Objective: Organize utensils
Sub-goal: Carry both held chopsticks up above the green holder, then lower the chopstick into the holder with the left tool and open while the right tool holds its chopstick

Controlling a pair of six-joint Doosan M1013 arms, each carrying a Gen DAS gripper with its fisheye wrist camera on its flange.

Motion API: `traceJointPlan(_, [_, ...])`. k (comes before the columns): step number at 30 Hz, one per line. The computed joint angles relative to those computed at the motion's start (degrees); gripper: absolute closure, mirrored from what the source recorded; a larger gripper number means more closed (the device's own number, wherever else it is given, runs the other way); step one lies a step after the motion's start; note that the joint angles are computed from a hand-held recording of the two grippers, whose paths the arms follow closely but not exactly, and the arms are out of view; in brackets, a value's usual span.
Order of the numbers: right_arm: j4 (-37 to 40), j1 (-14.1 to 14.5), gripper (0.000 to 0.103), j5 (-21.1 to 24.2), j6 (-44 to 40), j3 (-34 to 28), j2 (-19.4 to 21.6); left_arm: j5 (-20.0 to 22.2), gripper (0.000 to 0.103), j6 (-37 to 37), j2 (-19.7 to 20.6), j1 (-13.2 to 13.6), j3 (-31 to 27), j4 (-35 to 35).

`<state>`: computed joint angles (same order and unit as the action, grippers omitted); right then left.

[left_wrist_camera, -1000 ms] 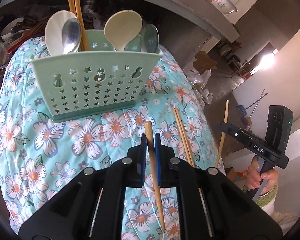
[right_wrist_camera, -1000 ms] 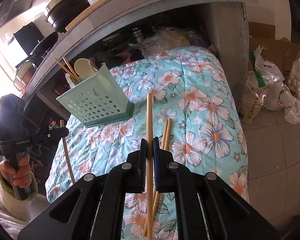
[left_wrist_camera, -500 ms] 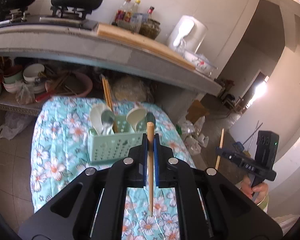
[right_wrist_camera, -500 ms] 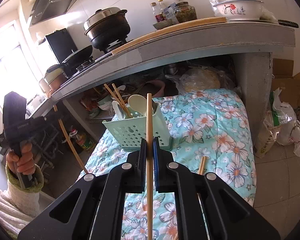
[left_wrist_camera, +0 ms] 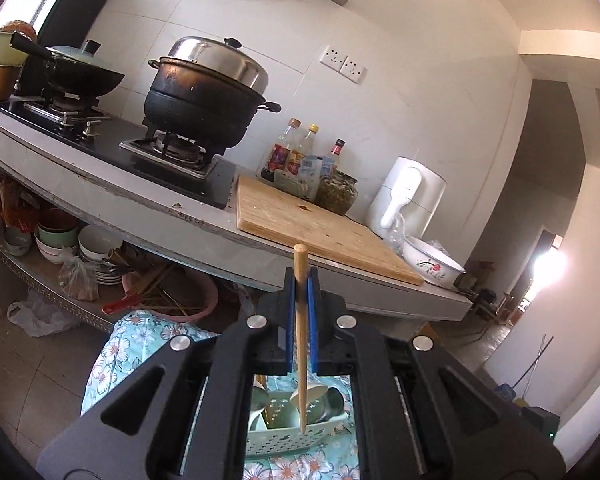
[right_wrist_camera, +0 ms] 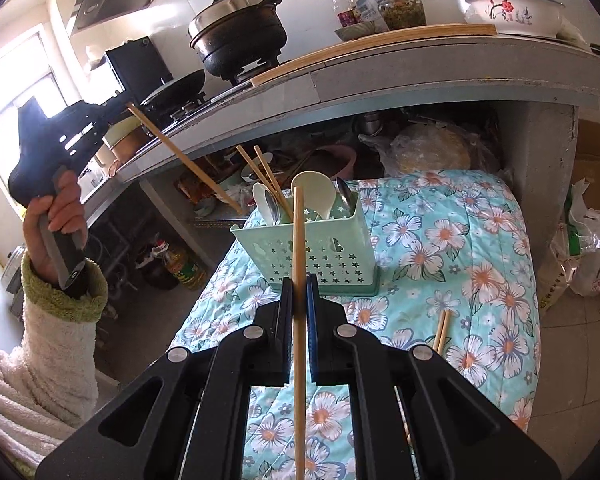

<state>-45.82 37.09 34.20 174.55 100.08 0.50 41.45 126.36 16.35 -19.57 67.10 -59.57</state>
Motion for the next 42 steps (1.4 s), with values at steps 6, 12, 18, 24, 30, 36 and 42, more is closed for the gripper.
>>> traceJointPlan(6, [2.6, -0.2, 0.096, 0.7, -2.3, -0.6, 0.6, -1.8, 0.098, -1.5, 2.4, -1.2, 0.2, 0.2])
traceJointPlan(12, [3.8, -0.4, 0.096, 1.0, -3.2, -0.7, 0.7, -5.4, 0.098, -0.8, 3.1, -2.6, 1.9, 0.8])
traceJointPlan(18, [4.1, -0.3, 0.096, 1.6, -3.3, -0.7, 0.6, -6.8, 0.098, -0.7, 3.9, -3.4, 3.4, -0.4])
traceJointPlan(24, [4.2, -0.1, 0.096, 1.8, -3.2, -0.5, 0.5, -7.6, 0.098, 2.7, 4.2, -3.9, 5.7, -4.6])
traceJointPlan(30, [5.1, -0.3, 0.096, 1.0, -3.6, -0.3, 0.5, -6.3, 0.097, 1.3, 4.5, -3.9, 7.9, -5.1])
traceJointPlan(36, [5.0, -0.2, 0.096, 1.3, -4.0, -0.7, 0.7, -2.7, 0.097, -0.7, 4.6, -3.2, 8.4, -4.3])
traceJointPlan(42, [3.7, -0.5, 0.096, 1.6, -4.4, -1.8, 0.9, -0.3, 0.066, -0.3, 3.9, -2.3, 9.1, -4.2])
